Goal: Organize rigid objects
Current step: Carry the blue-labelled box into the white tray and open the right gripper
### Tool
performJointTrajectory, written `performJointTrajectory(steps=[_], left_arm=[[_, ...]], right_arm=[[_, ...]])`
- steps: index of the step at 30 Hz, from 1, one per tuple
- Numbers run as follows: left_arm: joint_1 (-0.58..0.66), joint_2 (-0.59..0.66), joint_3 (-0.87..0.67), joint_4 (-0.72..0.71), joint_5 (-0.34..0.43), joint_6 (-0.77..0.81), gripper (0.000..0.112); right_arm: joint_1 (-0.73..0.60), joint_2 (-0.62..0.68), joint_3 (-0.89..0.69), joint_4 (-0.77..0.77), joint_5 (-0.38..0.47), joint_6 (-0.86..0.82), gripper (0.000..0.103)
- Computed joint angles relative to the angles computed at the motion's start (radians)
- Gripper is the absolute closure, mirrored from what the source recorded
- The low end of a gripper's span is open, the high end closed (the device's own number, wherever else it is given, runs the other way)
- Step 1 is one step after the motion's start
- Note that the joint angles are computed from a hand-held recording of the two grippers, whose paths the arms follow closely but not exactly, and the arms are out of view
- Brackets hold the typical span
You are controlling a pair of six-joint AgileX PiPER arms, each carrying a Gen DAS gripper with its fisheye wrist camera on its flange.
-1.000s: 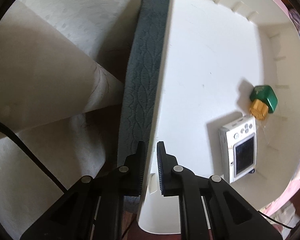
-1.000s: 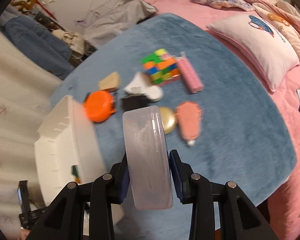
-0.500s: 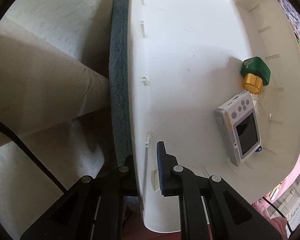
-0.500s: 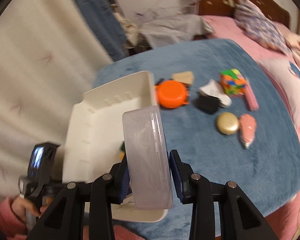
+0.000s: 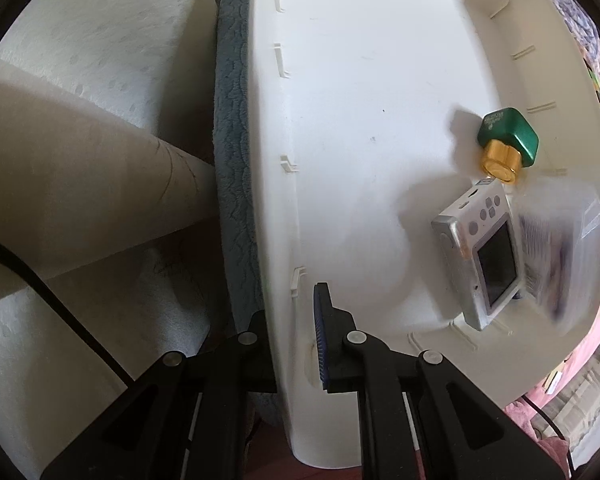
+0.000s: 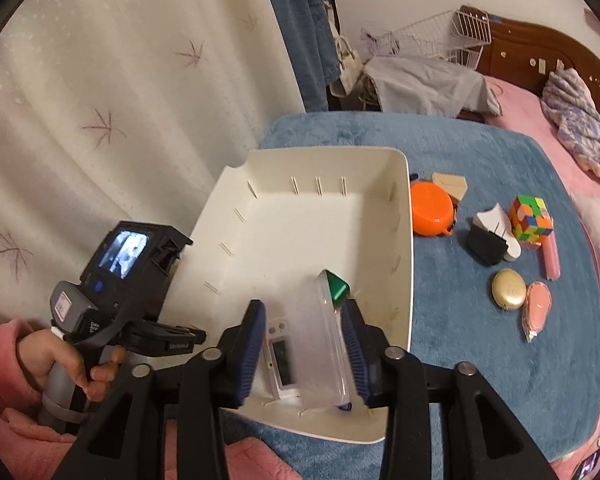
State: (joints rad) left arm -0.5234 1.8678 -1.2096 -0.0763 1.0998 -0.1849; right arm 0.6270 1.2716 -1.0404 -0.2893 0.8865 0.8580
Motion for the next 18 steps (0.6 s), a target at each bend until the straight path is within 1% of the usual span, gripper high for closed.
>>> performJointTrajectory(steps=[1,5,8,12,14,18], left_arm=[[0.006,-0.004,-0.005,0.001,0.010,0.002,0.100],[0.032,-0.015,-0.023,0.013,0.045,0.012,0.100],[0.031,-0.005,-0.032,0.017,0.047,0.001,0.100],[0.031,0.008,-0.034,0.025,0.038,-0.008,0.100],[0.030,0.015,-0.038,0.030,0.040,-0.013,0.100],[0.025,0.032,-0.058,0.029,0.052,-0.027,0.100]], right_arm=[[0.004,-0.006,0.004,-0.018,-0.001,0.016,0.040],[0.013,-0.019,0.015,-0.071,0.020,0.063,0.039],[-0.007,-0.029,0.024,-0.069,0.049,0.051,0.035],[-0.025,-0.064,0.055,-0.092,0.088,0.034,0.027],[-0.048,-0.084,0.077,-0.092,0.104,0.003,0.027],[-0.137,-0.123,0.130,-0.073,0.125,-0.100,0.026]])
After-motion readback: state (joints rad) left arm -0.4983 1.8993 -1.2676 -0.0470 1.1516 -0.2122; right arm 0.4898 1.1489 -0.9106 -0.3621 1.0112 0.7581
